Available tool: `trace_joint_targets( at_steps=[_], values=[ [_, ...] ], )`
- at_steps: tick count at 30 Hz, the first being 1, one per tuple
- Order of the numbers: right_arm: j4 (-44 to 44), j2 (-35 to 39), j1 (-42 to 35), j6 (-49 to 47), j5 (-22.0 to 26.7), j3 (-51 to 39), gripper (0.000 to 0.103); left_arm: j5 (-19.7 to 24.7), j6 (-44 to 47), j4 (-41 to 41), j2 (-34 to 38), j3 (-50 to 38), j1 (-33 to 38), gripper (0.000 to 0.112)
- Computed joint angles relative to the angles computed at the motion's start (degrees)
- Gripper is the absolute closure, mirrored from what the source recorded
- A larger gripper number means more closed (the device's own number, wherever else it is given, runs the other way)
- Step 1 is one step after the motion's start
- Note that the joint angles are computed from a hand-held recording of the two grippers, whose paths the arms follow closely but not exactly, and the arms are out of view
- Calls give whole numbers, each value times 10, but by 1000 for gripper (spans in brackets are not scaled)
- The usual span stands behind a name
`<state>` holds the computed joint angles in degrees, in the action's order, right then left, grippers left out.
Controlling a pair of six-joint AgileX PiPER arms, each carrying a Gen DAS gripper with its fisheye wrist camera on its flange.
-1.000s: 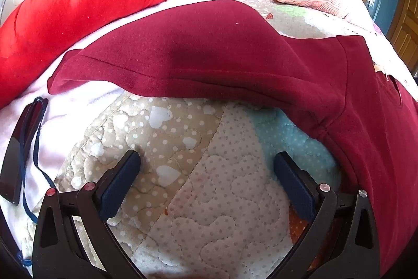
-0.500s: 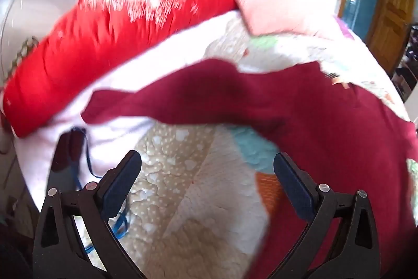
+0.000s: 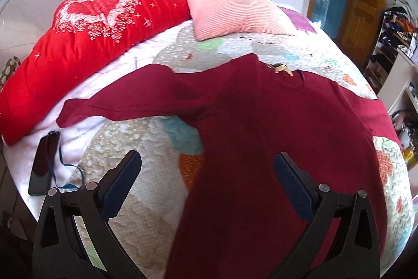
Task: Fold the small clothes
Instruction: 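Spread the dark red sweater flat on the bed with both tools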
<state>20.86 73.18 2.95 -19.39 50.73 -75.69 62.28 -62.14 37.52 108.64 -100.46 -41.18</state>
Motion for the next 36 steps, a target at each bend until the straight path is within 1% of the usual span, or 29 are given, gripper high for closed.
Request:
trace_joint_targets(
  at_steps=[1,4,8,11,15,16,20,25,28,36],
  values=[
    [11,-8,-8,-12,11,-8,0,-4,-3,2,-2,4,-2,10],
    [4,-14,-3,-3,20,-24,0,-9,-10,2,5,1,-6,10],
    [11,14,11,16,23,-47,0,2,-5,1,19,-19,-10,10],
    [19,39,30,19,-11,-45,0,9,0,-3,25,-29,-7,10],
    [-58,72,80,88,-89,-33,0,7,2,-10,30,-32,-3,10],
    [-84,85,92,110,-96,-38,0,7,5,-12,31,-35,-1,10],
    [-120,119,113,147,-133,-33,0,9,10,-15,40,-44,2,10],
    [-155,153,121,190,-147,-32,0,11,19,-25,56,-65,8,10],
    [-145,162,112,183,-153,-25,0,11,25,-30,67,-78,9,10],
    [-157,174,107,200,-161,-17,0,13,37,-41,87,-105,9,10]
  ],
)
